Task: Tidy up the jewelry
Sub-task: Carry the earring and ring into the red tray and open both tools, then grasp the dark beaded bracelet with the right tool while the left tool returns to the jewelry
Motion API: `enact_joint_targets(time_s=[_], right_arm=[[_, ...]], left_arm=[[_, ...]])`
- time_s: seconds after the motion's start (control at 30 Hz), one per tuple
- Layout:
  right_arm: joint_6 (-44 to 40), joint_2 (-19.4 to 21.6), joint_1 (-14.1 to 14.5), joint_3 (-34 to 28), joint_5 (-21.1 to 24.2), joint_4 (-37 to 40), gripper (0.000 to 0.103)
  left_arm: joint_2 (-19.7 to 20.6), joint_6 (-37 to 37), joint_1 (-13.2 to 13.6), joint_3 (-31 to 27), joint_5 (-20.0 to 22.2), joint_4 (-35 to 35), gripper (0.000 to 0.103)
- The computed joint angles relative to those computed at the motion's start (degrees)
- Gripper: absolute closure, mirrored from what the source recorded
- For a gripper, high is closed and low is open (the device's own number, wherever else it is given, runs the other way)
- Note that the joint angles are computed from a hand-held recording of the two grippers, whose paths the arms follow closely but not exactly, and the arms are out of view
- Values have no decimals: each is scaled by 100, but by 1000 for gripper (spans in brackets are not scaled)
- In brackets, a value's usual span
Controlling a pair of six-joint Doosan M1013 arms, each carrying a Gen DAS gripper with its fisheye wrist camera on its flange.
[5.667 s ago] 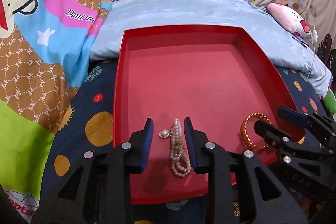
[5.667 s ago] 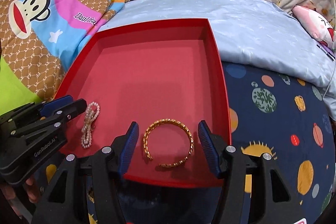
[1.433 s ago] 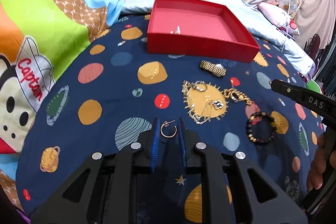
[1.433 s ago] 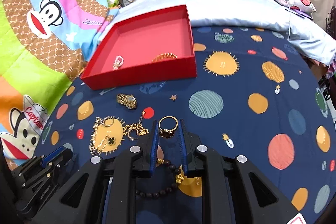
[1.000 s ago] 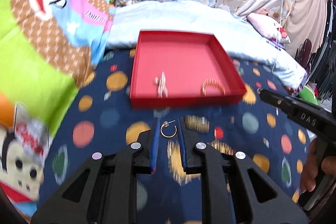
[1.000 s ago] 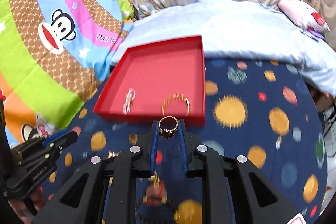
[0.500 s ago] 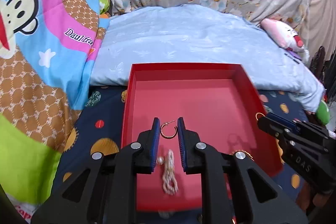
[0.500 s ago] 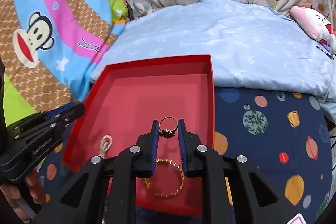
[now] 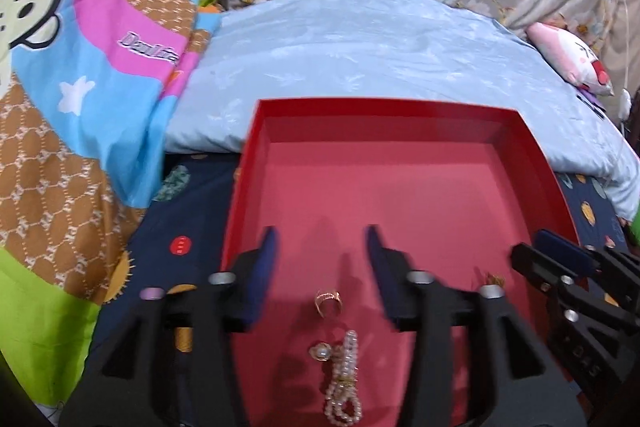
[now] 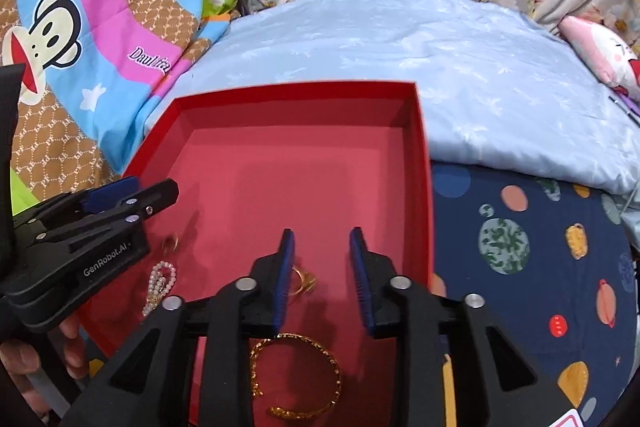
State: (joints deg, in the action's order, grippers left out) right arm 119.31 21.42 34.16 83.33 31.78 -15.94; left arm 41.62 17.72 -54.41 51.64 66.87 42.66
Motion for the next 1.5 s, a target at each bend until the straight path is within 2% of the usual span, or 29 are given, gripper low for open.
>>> enact_joint_targets(time_s=[0.2, 0.3, 0.43, 0.7, 0.83, 1.03, 1.27, 1.5], right_arm=[[386, -449, 47, 482, -326, -193, 67], [594, -787, 141, 897, -490, -311, 63], [802, -1193, 279, 1432, -600, -287, 62], [1602, -1701, 748, 2245, -279, -801, 62], [1640, -1823, 832, 2486, -227, -591, 62], [1846, -1838, 875, 2660, -195, -521, 62], [2076, -1771, 867, 2645, -193, -799, 62], [2136, -1702, 895, 2587, -187, -962, 63]], left_arm=[[-325, -447, -165, 443, 104, 269, 48], [-553, -631, -331, 792, 176, 342, 47], [-831, -854, -586, 1259, 245, 300, 46], [-1149, -1510, -1071, 1954, 307, -5, 45], [-1206, -1791, -1237, 2130, 280, -151, 44], [-1105, -1851, -1426, 2120, 527, -107, 43], [-1149, -2114, -1445, 2248, 308, -95, 41], [-1134, -2103, -1430, 2238, 269, -110, 39]])
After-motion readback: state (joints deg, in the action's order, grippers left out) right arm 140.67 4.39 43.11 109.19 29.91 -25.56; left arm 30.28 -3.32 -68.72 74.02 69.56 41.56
